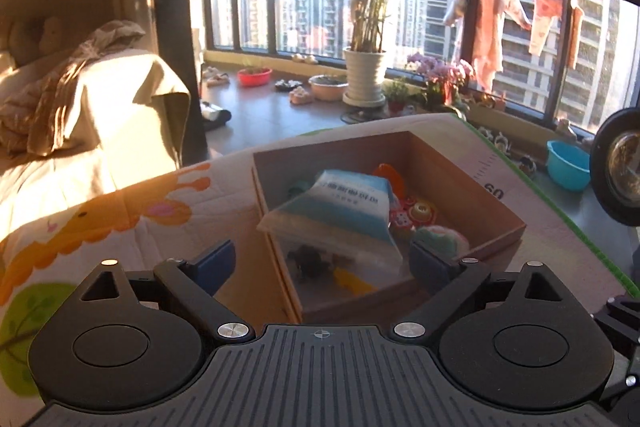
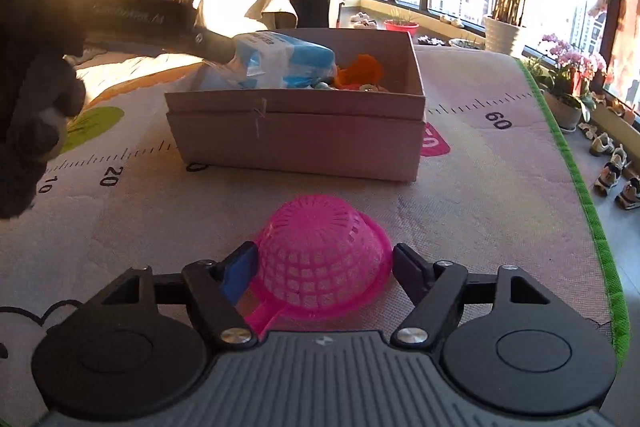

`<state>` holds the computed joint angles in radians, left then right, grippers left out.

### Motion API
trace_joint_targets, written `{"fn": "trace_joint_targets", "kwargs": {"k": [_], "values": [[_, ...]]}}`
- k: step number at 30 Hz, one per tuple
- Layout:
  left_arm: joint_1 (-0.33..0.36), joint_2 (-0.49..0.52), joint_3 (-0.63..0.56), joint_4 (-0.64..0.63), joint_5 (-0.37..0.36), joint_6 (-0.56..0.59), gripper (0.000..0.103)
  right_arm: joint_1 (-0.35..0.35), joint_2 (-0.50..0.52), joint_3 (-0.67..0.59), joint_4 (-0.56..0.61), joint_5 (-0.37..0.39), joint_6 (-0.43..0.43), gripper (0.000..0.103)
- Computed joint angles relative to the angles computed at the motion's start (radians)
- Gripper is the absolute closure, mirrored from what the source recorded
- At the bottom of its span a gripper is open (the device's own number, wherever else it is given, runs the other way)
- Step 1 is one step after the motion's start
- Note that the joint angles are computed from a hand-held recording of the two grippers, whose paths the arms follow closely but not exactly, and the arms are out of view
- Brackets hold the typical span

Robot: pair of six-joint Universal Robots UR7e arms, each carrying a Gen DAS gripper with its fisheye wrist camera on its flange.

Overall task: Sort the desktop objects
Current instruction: 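Lower the tissue pack and pink strainer into the box and open both tools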

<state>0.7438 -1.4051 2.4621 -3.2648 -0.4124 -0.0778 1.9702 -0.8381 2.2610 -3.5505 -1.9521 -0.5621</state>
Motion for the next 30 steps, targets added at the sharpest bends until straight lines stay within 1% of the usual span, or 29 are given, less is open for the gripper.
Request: {"fn": "trace_joint_targets", "kwargs": {"k": [2, 5, 7, 9, 12, 15, 16, 17, 19, 20, 22, 24, 25, 26, 27, 28, 29, 30], "values": [[-0.023, -0.039, 0.058, 0.041, 0.006, -0.11, 0.003, 0.01, -0.011, -0.004, 0.014, -0.003, -0.012, 0.03], [-0.031, -0.075, 0.119, 0.068, -0.013, -0.222, 0.003, 0.029, -0.067, -0.027, 0.097, 0.017, -0.007, 0.03], [-0.013, -0.089, 0.135, 0.063, -0.06, -0.248, 0.003, 0.051, -0.094, -0.064, 0.13, 0.036, -0.017, 0.03], [0.012, -0.082, 0.132, 0.038, -0.101, -0.236, 0.002, 0.082, -0.079, -0.131, 0.126, 0.02, -0.054, 0.029], [0.032, -0.072, 0.134, -0.018, -0.128, -0.211, 0.002, 0.113, 0.018, -0.27, 0.075, -0.029, -0.133, 0.029], [0.04, -0.088, 0.148, -0.042, -0.158, -0.21, 0.001, 0.119, 0.156, -0.435, 0.033, -0.091, -0.202, 0.029], [0.041, -0.088, 0.153, -0.051, -0.165, -0.209, 0.0, 0.116, 0.199, -0.488, 0.037, -0.11, -0.215, 0.029], [0.044, -0.088, 0.155, -0.056, -0.17, -0.205, 0.0, 0.11, 0.231, -0.535, 0.072, -0.123, -0.219, 0.029], [0.046, -0.087, 0.159, -0.053, -0.167, -0.208, 0.0, 0.1, 0.27, -0.608, 0.182, -0.155, -0.19, 0.029], [0.049, -0.087, 0.159, -0.049, -0.165, -0.211, 0.0, 0.096, 0.281, -0.636, 0.238, -0.178, -0.161, 0.029], [0.06, -0.089, 0.155, -0.034, -0.17, -0.227, 0.0, 0.094, 0.276, -0.658, 0.315, -0.183, -0.095, 0.029], [0.072, -0.093, 0.149, -0.012, -0.181, -0.24, 0.0, 0.094, 0.24, -0.646, 0.365, -0.122, -0.014, 0.02], [0.071, -0.091, 0.151, -0.008, -0.18, -0.245, 0.0, 0.093, 0.223, -0.637, 0.383, -0.083, 0.025, 0.013], [0.068, -0.093, 0.153, -0.009, -0.179, -0.245, 0.0, 0.093, 0.208, -0.631, 0.411, -0.045, 0.064, 0.011], [0.065, -0.098, 0.156, -0.01, -0.183, -0.245, 0.0, 0.095, 0.201, -0.637, 0.464, -0.013, 0.105, 0.011], [0.063, -0.103, 0.162, -0.016, -0.189, -0.244, 0.0, 0.098, 0.205, -0.647, 0.507, 0.001, 0.128, 0.011], [0.061, -0.105, 0.164, -0.018, -0.187, -0.246, 0.0, 0.103, 0.218, -0.661, 0.542, -0.003, 0.144, 0.012], [0.059, -0.103, 0.166, -0.018, -0.182, -0.251, 0.0, 0.11, 0.24, -0.678, 0.567, -0.028, 0.157, 0.013]]}}
